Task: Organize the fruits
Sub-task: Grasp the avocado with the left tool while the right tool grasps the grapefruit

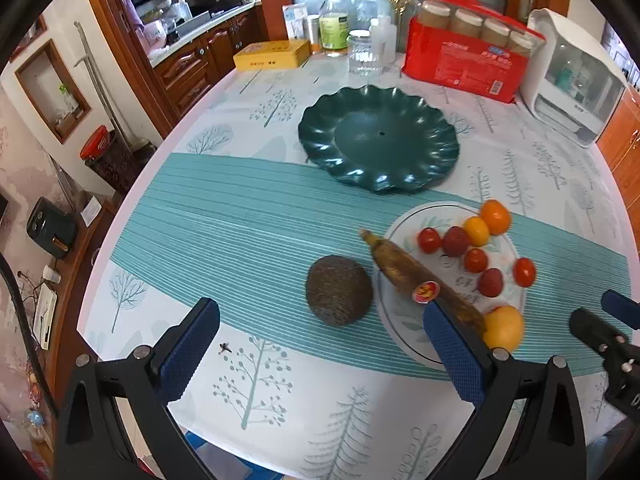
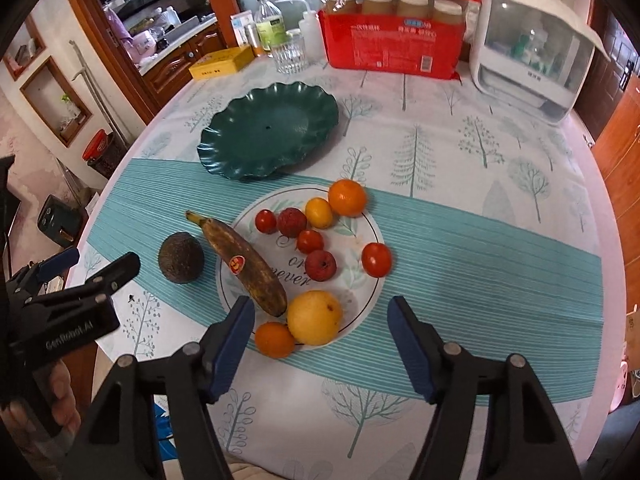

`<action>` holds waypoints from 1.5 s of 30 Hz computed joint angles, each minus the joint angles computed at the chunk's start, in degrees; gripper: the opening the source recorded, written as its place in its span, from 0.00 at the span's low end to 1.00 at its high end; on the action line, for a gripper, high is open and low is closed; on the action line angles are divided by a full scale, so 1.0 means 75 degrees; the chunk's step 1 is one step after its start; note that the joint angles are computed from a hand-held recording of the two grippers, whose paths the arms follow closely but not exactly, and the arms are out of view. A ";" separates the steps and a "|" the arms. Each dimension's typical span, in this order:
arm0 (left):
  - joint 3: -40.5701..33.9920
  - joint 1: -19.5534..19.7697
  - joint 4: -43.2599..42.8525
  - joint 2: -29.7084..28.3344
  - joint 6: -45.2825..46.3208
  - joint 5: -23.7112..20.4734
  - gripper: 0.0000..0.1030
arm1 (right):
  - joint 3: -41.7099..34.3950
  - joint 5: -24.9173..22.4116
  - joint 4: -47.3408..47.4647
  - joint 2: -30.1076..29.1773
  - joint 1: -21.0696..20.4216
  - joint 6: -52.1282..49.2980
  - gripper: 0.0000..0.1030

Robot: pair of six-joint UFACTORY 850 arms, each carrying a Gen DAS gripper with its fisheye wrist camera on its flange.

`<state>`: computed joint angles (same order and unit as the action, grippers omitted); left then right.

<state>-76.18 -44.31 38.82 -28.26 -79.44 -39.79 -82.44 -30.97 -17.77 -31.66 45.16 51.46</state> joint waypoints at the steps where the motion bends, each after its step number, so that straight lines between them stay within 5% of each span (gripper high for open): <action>1: 0.0037 0.0048 -0.0071 -0.0003 0.0078 0.0073 0.98 | -0.0001 0.0030 0.0097 -0.0029 -0.0039 -0.0077 0.66; 10: 0.0284 0.0839 -0.2409 -0.0283 0.1872 0.1507 0.98 | 0.0092 0.0320 0.2058 -0.0323 -0.0417 -0.1802 0.62; 24: -0.0315 0.1239 -0.4539 -0.1266 0.3929 0.1821 0.96 | -0.0287 0.0183 0.4021 -0.1108 -0.0615 -0.3777 0.54; 35: -0.0404 0.1386 -0.5624 -0.1519 0.5004 0.1958 0.78 | -0.0758 -0.0086 0.4323 -0.1579 -0.0608 -0.4290 0.51; 41: -0.0278 0.1412 -0.6085 -0.1499 0.5466 0.2170 0.60 | -0.0728 -0.0018 0.4251 -0.1565 -0.0592 -0.4376 0.51; 45: -0.0303 0.1347 -0.5800 -0.1513 0.5185 0.2172 0.58 | -0.0754 -0.0009 0.3925 -0.1572 -0.0546 -0.4162 0.50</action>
